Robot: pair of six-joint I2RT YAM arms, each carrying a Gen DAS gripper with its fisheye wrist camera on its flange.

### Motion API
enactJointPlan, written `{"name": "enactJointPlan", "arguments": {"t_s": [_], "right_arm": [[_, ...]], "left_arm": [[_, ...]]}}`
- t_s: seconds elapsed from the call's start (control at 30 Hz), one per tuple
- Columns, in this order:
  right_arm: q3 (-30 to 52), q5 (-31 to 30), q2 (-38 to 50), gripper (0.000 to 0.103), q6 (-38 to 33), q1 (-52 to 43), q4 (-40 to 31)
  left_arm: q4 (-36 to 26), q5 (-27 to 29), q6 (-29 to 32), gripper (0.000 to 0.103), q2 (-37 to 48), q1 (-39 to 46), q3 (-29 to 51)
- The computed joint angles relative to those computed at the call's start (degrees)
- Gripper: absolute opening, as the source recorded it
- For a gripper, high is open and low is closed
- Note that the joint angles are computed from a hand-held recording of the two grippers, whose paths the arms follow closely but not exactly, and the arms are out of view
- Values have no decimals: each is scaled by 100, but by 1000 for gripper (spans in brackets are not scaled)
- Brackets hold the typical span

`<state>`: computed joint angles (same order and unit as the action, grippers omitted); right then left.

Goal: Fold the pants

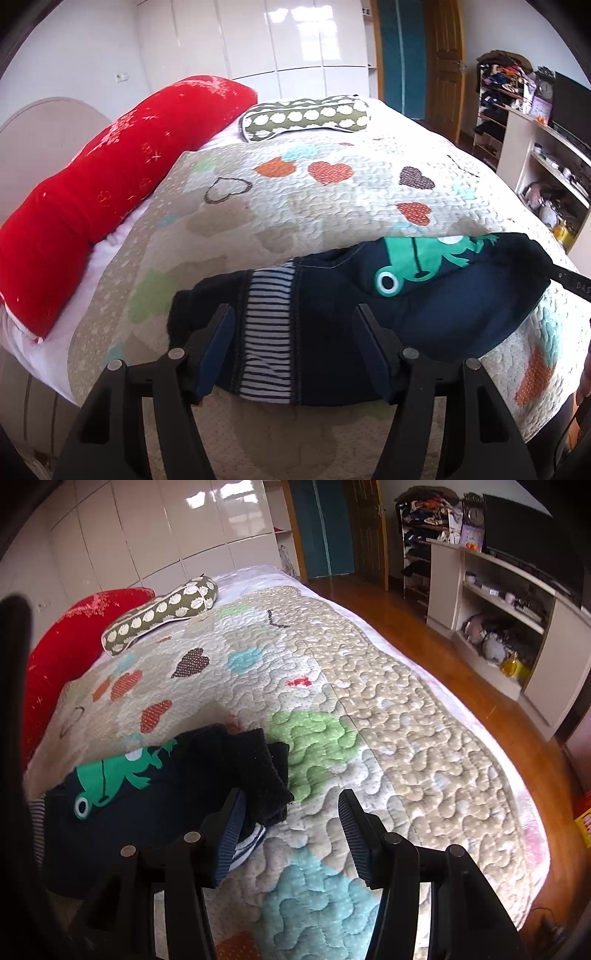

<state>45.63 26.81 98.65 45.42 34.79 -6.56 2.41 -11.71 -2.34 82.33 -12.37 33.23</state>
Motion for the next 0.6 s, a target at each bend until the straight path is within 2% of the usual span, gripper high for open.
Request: {"name": "enactJointPlan", "arguments": {"t_s": [0.33, 0.6], "right_arm": [[114, 655, 94, 60, -117, 177, -516], [-265, 407, -99, 60, -126, -113, -249]], "left_arm": [[-302, -374, -124, 65, 387, -827, 479], [-561, -405, -205, 65, 671, -1194, 909]]}}
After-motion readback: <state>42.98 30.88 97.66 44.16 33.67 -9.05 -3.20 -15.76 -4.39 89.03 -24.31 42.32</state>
